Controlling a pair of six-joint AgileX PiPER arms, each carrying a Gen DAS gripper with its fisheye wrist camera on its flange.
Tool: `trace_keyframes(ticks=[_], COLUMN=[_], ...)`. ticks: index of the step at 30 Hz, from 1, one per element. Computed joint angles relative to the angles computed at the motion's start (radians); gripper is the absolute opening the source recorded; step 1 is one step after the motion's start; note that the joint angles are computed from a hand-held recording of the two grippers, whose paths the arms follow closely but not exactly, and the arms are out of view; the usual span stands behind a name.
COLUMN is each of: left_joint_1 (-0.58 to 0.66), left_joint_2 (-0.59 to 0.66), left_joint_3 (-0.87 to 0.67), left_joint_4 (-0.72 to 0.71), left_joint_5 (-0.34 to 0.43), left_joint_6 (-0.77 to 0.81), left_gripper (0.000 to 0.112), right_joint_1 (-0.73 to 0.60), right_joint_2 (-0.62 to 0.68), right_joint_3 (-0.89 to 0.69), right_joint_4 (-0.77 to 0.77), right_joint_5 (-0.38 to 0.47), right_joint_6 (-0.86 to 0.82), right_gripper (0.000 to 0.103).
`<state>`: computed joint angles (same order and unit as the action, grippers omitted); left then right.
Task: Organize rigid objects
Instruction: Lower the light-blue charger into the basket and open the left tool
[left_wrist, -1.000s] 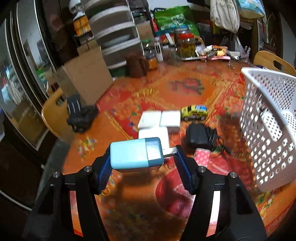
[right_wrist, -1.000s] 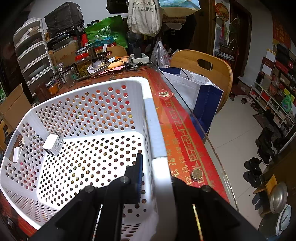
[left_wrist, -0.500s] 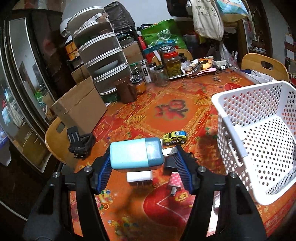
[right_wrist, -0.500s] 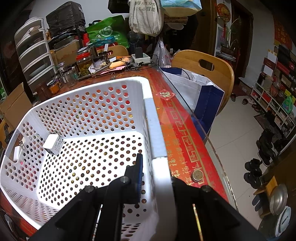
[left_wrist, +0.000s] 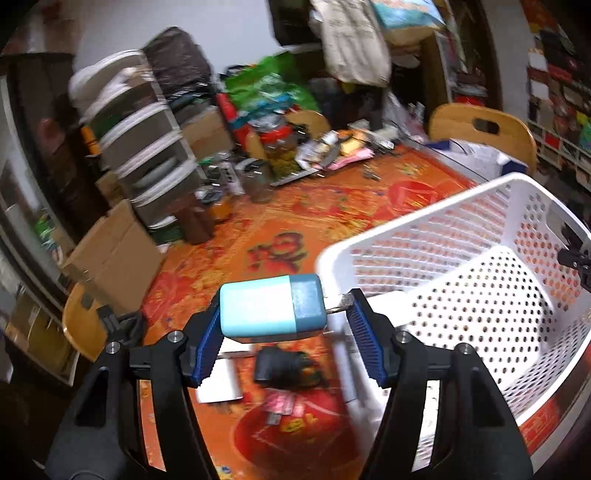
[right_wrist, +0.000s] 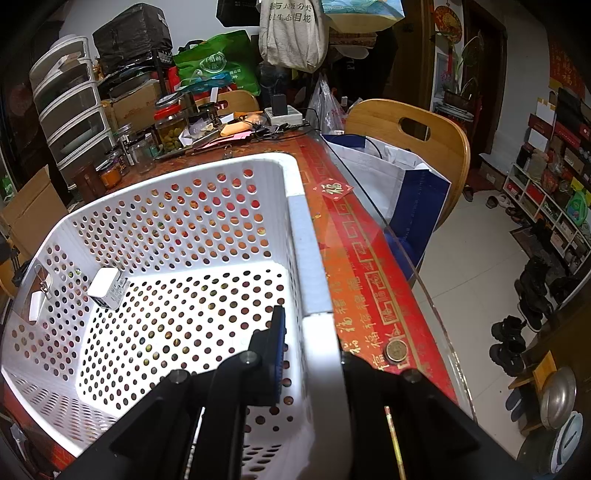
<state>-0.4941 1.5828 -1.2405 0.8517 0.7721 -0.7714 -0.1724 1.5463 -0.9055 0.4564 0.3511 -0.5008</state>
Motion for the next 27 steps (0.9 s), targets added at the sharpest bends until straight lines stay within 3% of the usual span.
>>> trace_keyframes(ticks=[6, 8, 12, 16, 21, 24, 27], left_joint_1=[-0.068, -0.080, -0.071, -0.069, -0.076, -0.096, -0.109], left_joint_2=[0.110, 0.154, 0.272, 0.398, 0.492, 0.497, 0.472], left_joint_3=[-0.101, -0.155, -0.295, -0.438, -0.567, -0.562, -0.525], left_joint_4=[-0.100, -0.195, -0.456, -0.597, -0.612, -0.583, -0.534], left_joint_5=[0.005, 0.011, 0.091, 0.225, 0.358, 0.358, 0.343], left_joint_6=[0.102, 0.185, 0.409, 0.543, 0.574, 0.570, 0.528], left_gripper=[0.061, 0.061, 0.061, 0.061, 0.061, 0.065, 0.078], right_joint_1=[-0.003, -0.003, -0.003, -0.004, -0.005, -0.005, -0.004], right_joint_2=[0.000, 0.001, 0.000, 0.000, -0.002, -0.002, -0.002], right_joint_3=[-0.004, -0.007, -0.007, -0.009, -0.009, -0.008, -0.011], right_joint_4=[0.009, 0.002, -0.001, 0.001, -0.003, -0.003, -0.005], right_joint_5=[0.008, 0.011, 0.014, 0.017, 0.019, 0.020, 0.025], right_joint_6=[-0.007, -0.002, 0.002, 0.000, 0.002, 0.002, 0.007], right_gripper=[0.009, 0.009, 0.009, 0.009, 0.009, 0.009, 0.009])
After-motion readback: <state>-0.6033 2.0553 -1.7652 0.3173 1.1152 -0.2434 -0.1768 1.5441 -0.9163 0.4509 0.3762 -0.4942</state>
